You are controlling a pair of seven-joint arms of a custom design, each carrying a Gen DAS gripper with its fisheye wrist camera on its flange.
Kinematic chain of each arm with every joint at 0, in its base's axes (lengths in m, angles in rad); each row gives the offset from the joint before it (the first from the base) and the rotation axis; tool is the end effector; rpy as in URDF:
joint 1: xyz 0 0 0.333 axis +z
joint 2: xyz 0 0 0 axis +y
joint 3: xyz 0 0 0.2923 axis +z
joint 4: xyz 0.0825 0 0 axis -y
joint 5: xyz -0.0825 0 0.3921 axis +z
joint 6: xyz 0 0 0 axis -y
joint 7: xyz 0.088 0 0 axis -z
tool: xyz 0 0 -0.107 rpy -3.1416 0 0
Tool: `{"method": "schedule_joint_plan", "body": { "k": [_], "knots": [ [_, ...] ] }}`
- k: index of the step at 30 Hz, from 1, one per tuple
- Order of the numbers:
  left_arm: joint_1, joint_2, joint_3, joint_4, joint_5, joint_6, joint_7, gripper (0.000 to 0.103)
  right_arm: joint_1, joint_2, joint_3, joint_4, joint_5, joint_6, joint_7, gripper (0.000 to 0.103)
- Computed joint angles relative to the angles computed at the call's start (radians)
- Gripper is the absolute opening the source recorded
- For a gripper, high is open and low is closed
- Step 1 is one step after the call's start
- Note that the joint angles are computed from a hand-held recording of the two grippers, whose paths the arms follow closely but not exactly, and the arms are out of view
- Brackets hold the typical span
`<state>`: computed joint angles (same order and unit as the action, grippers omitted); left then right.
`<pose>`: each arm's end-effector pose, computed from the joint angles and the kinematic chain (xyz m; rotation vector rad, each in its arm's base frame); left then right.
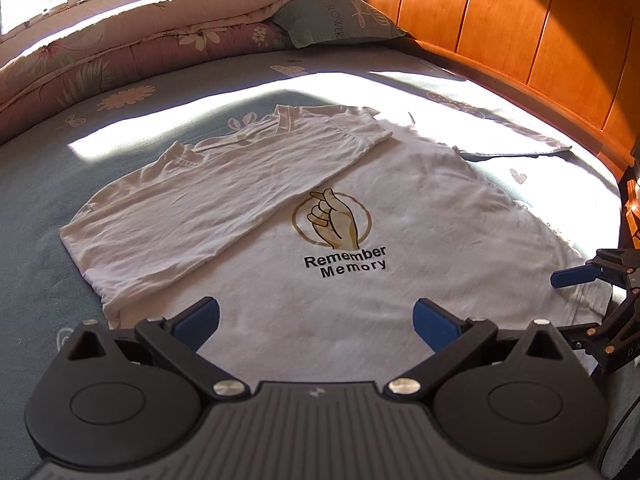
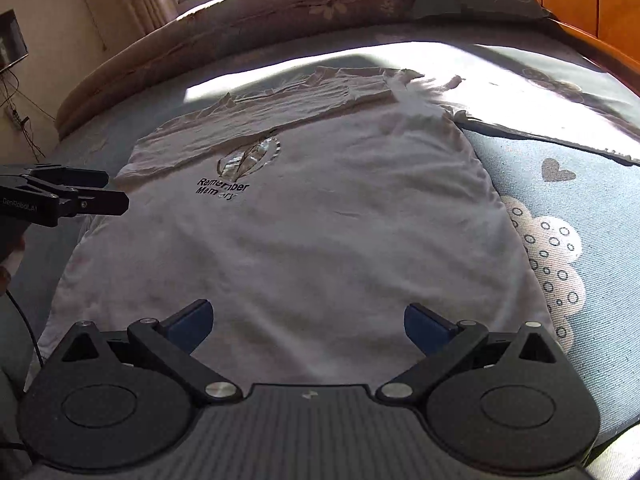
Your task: Fold clothes
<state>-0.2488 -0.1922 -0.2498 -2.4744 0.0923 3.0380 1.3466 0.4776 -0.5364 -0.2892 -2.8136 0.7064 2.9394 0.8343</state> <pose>0.4470 -0.2535 0.4210 -1.4695 2.1615 -0.8833 0.4003 0.0421 0.3786 -1.9208 1.4739 -0.3017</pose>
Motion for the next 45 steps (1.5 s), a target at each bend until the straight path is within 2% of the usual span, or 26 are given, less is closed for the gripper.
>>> {"method": "schedule_joint_plan", "body": {
  "k": [3,7,10,12,15,17,20,24,25,26,27,29,30,31,33,34,39,42,43,45],
  "knots": [
    [0.021,-0.007,-0.013,-0.005,0.031,-0.002,-0.022,0.102,-0.045,0.036,0.084,-0.015,-0.077,0.025,0.039,0.103],
    [-0.002,-0.002,0.003,-0.004,0.006,0.005,0.001,0.102,-0.104,0.043,0.199,-0.078,-0.216,0.136,0.088,0.103],
    [0.009,0.009,-0.020,0.003,0.034,0.004,-0.013,0.102,-0.074,0.038,0.150,-0.082,-0.232,0.135,0.112,0.103],
    [-0.003,0.022,-0.020,0.009,0.034,0.009,-0.010,0.102,-0.093,0.032,0.165,-0.085,-0.264,0.125,0.149,0.103],
    [-0.062,0.050,0.011,0.019,-0.038,0.020,0.055,0.102,-0.141,0.014,0.193,-0.075,-0.330,0.056,0.206,0.103],
    [-0.071,0.067,0.006,0.030,-0.049,0.010,0.077,0.102,-0.123,0.001,0.156,-0.072,-0.344,0.046,0.211,0.103],
    [-0.049,0.090,-0.021,0.046,0.000,-0.009,0.038,0.102,-0.039,0.004,0.038,-0.057,-0.307,0.112,0.180,0.103],
    [-0.066,0.115,-0.017,0.062,-0.025,-0.030,0.058,0.102,0.119,0.057,-0.178,0.023,-0.195,0.120,0.111,0.103],
    [-0.067,0.119,-0.017,0.064,-0.026,-0.033,0.061,0.102,0.165,0.071,-0.238,0.042,-0.150,0.121,0.081,0.103],
    [-0.069,0.122,-0.018,0.066,-0.026,-0.036,0.062,0.102,0.192,0.090,-0.270,0.067,-0.059,0.114,0.019,0.103],
    [-0.070,0.125,-0.019,0.068,-0.024,-0.037,0.062,0.102,0.184,0.111,-0.268,0.079,-0.038,0.120,0.023,0.103],
    [-0.076,0.130,-0.018,0.071,-0.036,-0.039,0.076,0.102,0.096,0.153,-0.195,0.077,-0.137,0.166,0.166,0.103],
    [-0.077,0.131,-0.019,0.072,-0.036,-0.037,0.078,0.102,0.087,0.151,-0.190,0.078,-0.121,0.170,0.166,0.103],
    [-0.078,0.132,-0.020,0.073,-0.037,-0.035,0.079,0.102,0.112,0.128,-0.214,0.082,-0.038,0.156,0.097,0.103],
    [-0.080,0.135,-0.020,0.074,-0.043,-0.033,0.081,0.102,0.215,0.054,-0.322,0.076,0.019,0.144,0.006,0.103],
    [-0.081,0.136,-0.021,0.075,-0.045,-0.033,0.082,0.102,0.237,0.034,-0.340,0.075,0.034,0.137,-0.026,0.103],
    [-0.080,0.146,-0.025,0.081,-0.022,-0.041,0.063,0.102,0.212,0.104,-0.278,0.093,0.066,0.103,-0.055,0.103],
    [-0.091,0.156,-0.020,0.084,-0.085,-0.046,0.113,0.102,0.298,0.087,-0.335,0.071,0.155,0.191,-0.157,0.103],
    [-0.094,0.160,-0.019,0.086,-0.104,-0.047,0.128,0.102,0.302,0.087,-0.336,0.067,0.154,0.201,-0.161,0.103],
    [-0.086,0.165,-0.023,0.090,-0.056,-0.054,0.083,0.102,0.250,0.106,-0.286,0.072,0.124,0.177,-0.122,0.103]
  ]
}}
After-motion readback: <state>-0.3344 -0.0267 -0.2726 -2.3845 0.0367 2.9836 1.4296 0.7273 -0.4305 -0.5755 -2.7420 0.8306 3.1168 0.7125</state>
